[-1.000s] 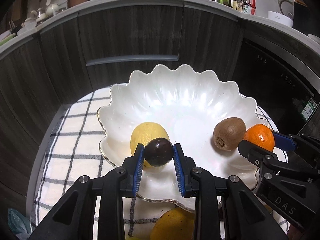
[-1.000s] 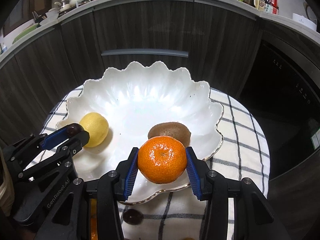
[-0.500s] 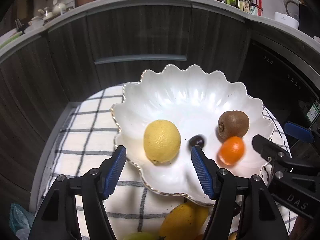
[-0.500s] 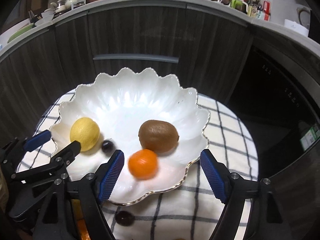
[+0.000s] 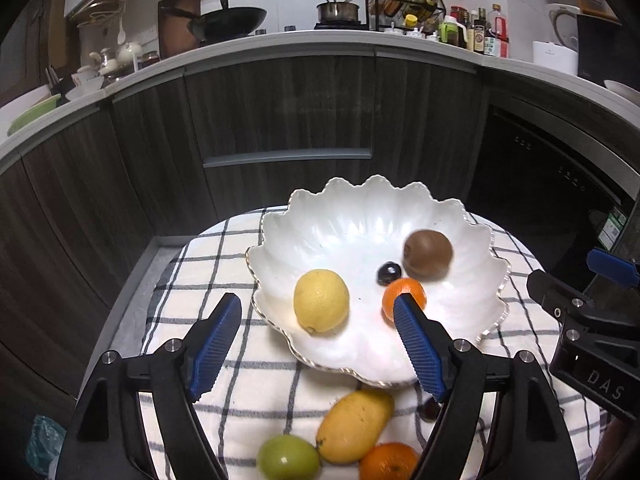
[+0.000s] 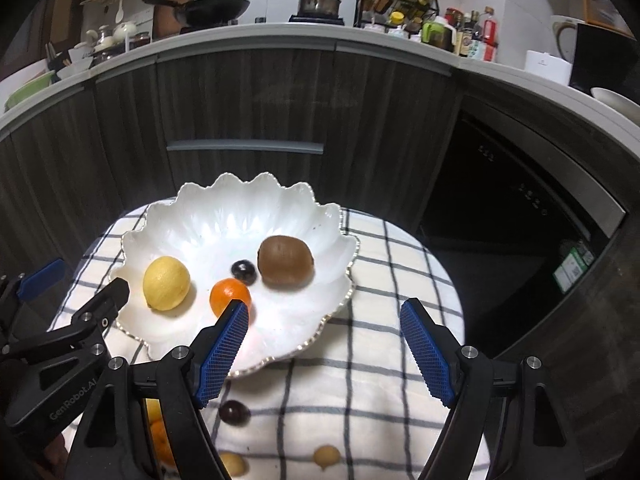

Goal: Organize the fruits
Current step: 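Open both tools to release the plum and mandarin into the bowl, then withdraw both tools from the bowl toward the remaining fruits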

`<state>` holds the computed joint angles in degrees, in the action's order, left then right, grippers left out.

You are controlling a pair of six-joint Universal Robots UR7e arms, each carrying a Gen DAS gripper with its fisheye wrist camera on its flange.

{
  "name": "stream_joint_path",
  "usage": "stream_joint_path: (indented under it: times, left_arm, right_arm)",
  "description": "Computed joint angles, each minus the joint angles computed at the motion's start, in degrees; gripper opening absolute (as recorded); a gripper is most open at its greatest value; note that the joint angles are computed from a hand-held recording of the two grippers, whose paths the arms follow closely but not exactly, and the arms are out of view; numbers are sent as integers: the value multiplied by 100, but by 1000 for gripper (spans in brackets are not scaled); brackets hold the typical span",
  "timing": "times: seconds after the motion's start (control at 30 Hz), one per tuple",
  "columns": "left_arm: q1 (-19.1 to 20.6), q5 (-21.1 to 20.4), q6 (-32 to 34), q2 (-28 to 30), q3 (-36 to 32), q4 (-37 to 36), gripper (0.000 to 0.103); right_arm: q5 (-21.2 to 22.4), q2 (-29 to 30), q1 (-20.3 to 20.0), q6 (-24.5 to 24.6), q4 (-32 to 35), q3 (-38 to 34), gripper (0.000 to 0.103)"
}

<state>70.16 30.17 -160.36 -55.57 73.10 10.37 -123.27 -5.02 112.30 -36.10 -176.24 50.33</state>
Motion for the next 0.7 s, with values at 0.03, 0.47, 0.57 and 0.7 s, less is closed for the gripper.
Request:
stream_joint_path:
  times: [0.03, 0.47, 0.57, 0.7]
  left_arm:
    - [-37, -25, -10, -35, 78, -25, 78]
    - [-373, -361, -184, -240, 806, -265, 78]
    - [-428, -381, -220, -219, 920, -290, 78]
    - [-476, -434, -248, -171, 1058, -321, 78]
  right_arm:
    - [-5, -60, 3, -12, -69, 107, 79]
    - [-104, -651, -60, 38, -613, 1310, 79]
    - [-161, -778, -119, 20, -750, 1602, 79]
    - [-227, -897, -207, 56, -809, 1898, 79]
